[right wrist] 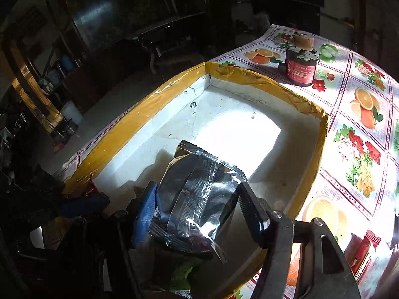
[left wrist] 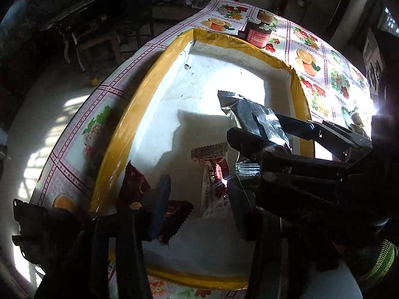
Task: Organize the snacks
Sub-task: 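Carry both packets into the white tray and open both tools, then reach the left tool to the red bar while the right tool reaches the yellow packet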
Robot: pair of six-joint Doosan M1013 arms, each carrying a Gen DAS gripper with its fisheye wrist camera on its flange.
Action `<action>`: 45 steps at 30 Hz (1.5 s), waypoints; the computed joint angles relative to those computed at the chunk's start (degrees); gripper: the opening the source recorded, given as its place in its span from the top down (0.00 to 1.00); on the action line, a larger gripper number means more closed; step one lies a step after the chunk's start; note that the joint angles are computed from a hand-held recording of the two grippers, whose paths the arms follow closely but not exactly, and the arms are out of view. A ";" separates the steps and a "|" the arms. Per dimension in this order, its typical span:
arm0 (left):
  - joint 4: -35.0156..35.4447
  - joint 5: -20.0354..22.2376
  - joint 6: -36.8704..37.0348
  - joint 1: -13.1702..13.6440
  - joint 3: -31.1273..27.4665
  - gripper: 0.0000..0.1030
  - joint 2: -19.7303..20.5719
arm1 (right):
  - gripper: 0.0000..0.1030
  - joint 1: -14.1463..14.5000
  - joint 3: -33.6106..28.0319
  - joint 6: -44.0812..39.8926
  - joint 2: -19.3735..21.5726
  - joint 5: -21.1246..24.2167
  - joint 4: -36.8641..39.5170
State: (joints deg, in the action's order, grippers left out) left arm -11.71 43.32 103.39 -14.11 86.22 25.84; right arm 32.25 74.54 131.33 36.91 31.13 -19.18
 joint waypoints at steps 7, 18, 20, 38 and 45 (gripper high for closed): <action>0.20 -0.91 0.43 -0.20 1.06 0.48 -0.93 | 0.36 0.47 0.83 1.23 -1.03 0.36 -2.02; -3.78 -1.83 5.16 -2.12 2.46 0.40 -3.05 | 0.35 1.47 18.89 44.94 -12.85 -7.92 -33.78; -4.61 -1.66 6.13 -2.87 2.76 0.40 -3.40 | 0.35 1.81 22.05 54.51 -14.65 -6.92 -40.08; -5.69 0.95 10.70 -10.23 5.56 0.35 -5.10 | 0.34 3.60 37.98 85.49 -23.46 1.99 -51.02; -4.45 2.33 9.01 -11.13 4.51 0.35 -4.18 | 0.34 2.95 38.59 85.82 -23.80 3.09 -52.08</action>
